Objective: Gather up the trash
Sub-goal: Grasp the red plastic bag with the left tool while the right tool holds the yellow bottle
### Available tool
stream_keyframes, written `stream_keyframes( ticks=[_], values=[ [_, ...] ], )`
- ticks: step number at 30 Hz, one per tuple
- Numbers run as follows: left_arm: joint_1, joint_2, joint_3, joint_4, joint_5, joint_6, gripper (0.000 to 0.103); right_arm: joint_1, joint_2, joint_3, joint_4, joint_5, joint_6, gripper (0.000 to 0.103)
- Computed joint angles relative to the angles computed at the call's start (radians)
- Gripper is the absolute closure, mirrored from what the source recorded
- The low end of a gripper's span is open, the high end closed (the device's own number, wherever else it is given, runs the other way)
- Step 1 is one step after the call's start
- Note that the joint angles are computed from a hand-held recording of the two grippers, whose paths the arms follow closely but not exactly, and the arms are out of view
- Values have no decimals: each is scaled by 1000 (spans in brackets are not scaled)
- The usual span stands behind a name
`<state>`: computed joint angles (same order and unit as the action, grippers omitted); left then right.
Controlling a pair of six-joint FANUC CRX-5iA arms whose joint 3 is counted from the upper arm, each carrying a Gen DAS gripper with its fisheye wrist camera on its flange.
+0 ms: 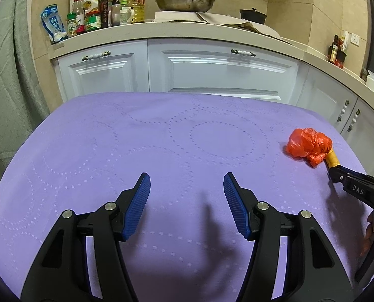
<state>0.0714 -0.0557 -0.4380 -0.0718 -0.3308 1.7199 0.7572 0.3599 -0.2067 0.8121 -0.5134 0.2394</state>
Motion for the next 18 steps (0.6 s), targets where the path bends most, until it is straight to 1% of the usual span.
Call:
stream_keyframes(
  ticks=[5,8,10,13,16,18],
  values=[
    [-18,10,-3,40,10,-42,44,-12,-22,-40,58,26,-47,78],
    [-41,28,4,89,12,-92,44,-23,-38,-67,96,37,-81,78],
    [-57,40,13,101,10,-103,44,-36,-51,-88,122,48,-105,78],
    [-92,63,48,64,-1,-67,44,-58,-69,-117,157,70,-133,78],
    [-123,94,84,64,-12,-64,44,-84,-86,-147,201,94,-163,78],
    [-147,117,118,41,-25,-38,44,-99,-94,-162,222,108,-178,78]
  ],
)
